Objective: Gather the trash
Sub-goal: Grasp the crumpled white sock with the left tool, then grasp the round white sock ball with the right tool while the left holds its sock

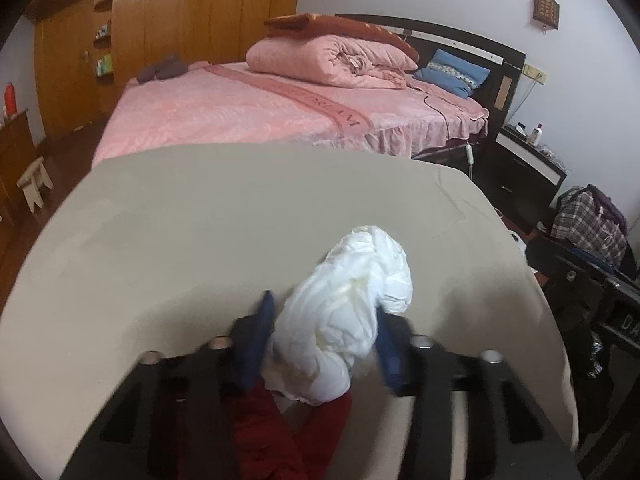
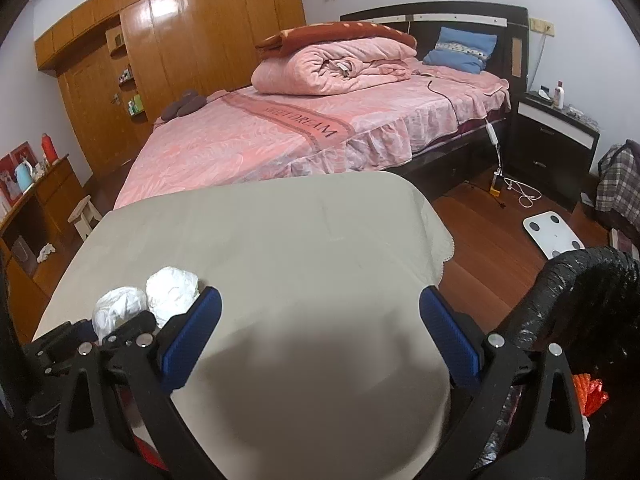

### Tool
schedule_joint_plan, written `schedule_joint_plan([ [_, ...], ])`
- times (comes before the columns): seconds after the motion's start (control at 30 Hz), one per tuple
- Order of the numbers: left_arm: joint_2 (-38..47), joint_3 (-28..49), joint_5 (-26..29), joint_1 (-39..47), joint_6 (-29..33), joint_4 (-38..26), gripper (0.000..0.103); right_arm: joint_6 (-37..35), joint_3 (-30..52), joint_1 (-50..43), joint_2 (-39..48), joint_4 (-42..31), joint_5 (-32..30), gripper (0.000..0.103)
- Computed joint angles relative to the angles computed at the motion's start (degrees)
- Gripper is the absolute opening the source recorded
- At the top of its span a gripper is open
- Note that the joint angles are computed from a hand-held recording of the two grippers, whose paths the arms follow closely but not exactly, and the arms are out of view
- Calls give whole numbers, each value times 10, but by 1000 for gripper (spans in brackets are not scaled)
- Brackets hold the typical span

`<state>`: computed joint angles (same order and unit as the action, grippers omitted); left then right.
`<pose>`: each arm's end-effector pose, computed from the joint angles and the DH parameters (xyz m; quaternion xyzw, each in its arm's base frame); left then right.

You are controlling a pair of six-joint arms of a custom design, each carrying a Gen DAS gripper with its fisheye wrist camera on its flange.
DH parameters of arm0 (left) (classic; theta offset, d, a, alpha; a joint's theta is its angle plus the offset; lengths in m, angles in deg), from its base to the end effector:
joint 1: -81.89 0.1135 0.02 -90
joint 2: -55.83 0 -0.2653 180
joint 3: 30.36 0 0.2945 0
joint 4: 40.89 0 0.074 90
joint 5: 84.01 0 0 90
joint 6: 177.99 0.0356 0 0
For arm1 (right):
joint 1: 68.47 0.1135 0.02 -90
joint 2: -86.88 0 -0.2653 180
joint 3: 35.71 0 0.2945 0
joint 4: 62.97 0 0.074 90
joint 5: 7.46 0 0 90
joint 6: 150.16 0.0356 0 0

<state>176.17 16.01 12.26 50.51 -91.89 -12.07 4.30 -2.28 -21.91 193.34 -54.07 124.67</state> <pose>0.2647 -0.1660 -0.0181 0.2395 0.8916 -0.1636 0.3477 0.1720 0.1469 -0.0041 0.2210 0.8859 -0.0262 0.4070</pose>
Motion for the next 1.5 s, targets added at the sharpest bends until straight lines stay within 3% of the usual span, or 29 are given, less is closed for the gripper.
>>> schedule_joint_plan([
  [0.1,-5,-11,13,11,-11,21,32,-18,12,-10,18,13,-11,97],
  [0.33,-31,-27,20,50,-23,41,32,-54,43,-13,46,34,-22,97],
  [0.53,-18,-7,-4,91,-2,28,32,-111,85,-24,75,51,-40,97],
  [0.77,18,34,7,126,-6,-7,32,-160,151,-36,116,39,-69,97],
  [1.17,36,60,9,131,-8,-40,32,-182,209,-36,164,14,-101,96],
  [1.23,38,62,7,129,-7,-41,32,-185,212,-35,168,15,-107,92],
  [1.3,39,63,2,125,-5,-43,32,-195,217,-41,174,17,-128,78],
  [1.37,40,65,-1,122,-3,-47,32,-201,219,-44,176,21,-143,74],
  [1.5,42,70,-3,121,-1,-54,32,-220,214,-46,178,44,-169,55],
])
